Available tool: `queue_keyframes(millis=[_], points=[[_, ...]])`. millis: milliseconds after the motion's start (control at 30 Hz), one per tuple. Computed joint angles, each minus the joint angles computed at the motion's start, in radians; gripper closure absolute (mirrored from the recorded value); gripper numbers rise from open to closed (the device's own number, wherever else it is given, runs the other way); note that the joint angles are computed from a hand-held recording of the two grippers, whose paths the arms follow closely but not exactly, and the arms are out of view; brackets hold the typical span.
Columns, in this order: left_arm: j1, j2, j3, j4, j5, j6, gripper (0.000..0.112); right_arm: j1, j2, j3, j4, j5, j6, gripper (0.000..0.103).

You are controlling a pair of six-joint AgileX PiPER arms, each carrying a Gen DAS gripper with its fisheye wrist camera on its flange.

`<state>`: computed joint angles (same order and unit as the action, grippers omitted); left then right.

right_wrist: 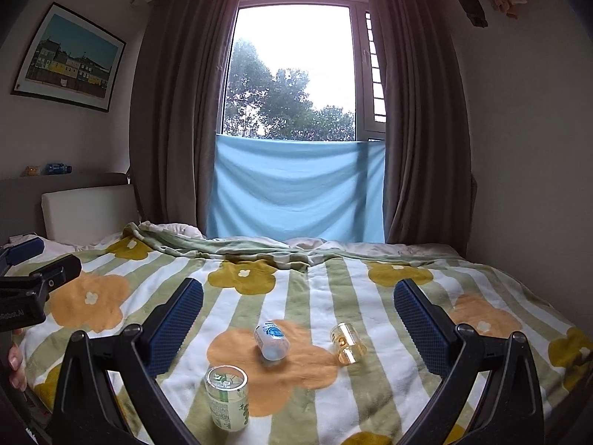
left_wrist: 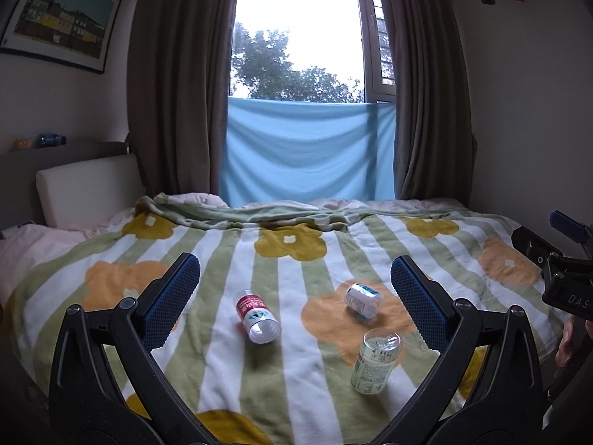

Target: Flip cup upside down

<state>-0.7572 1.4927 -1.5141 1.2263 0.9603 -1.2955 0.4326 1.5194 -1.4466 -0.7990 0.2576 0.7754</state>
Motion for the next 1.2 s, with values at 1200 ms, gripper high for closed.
queue_keyframes(millis=[1200], points=[[-0.004,-0.02,0.053,0.031,-0.041,-0.058,0.01,-0.01,0.008,-0.006,0.052,0.013,-0.053,0.0]])
